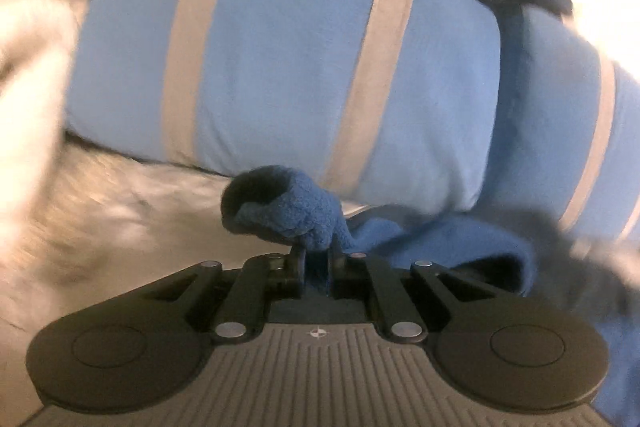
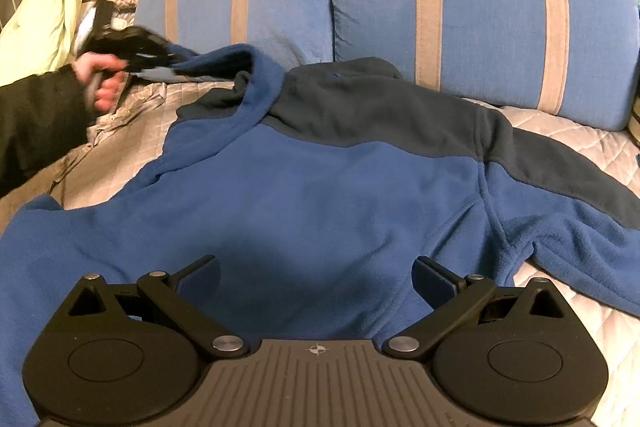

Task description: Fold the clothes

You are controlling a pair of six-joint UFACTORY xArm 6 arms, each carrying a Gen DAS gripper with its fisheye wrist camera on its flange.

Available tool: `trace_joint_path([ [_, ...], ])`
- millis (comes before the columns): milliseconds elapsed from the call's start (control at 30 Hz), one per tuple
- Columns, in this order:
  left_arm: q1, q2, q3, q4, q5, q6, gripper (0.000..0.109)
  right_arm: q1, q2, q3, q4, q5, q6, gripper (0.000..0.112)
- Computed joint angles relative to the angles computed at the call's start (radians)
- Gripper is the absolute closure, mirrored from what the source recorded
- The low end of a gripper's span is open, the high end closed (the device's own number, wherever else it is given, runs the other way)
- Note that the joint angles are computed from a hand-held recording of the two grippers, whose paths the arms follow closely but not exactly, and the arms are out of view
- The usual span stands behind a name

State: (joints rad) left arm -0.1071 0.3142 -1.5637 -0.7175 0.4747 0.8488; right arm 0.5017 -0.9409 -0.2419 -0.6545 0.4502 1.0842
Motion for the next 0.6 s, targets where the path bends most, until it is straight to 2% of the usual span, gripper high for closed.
trace_joint_path([
  [133,0.027,-0.084,0.133,0.072,-0.11,0.127,0.099,-0.006,-0.003,0.004,0.015,-0.009,-0.018,0.01],
  [233,0.049,-0.118,0.218,0.136,-0.195,0.165,0.099,-0.009,-0.018,0.013,0.028,-0.013,-0.028,0.01],
  [267,0.067,-0.125,0.232,0.146,-0.194,0.17,0.099,-0.01,-0.02,0.015,0.03,-0.016,-0.029,0.01],
  [600,0.183,-0.189,0.391,0.327,-0.259,0.039,0.099,-0.01,-0.009,0.01,0.078,-0.024,-0.082,0.01],
])
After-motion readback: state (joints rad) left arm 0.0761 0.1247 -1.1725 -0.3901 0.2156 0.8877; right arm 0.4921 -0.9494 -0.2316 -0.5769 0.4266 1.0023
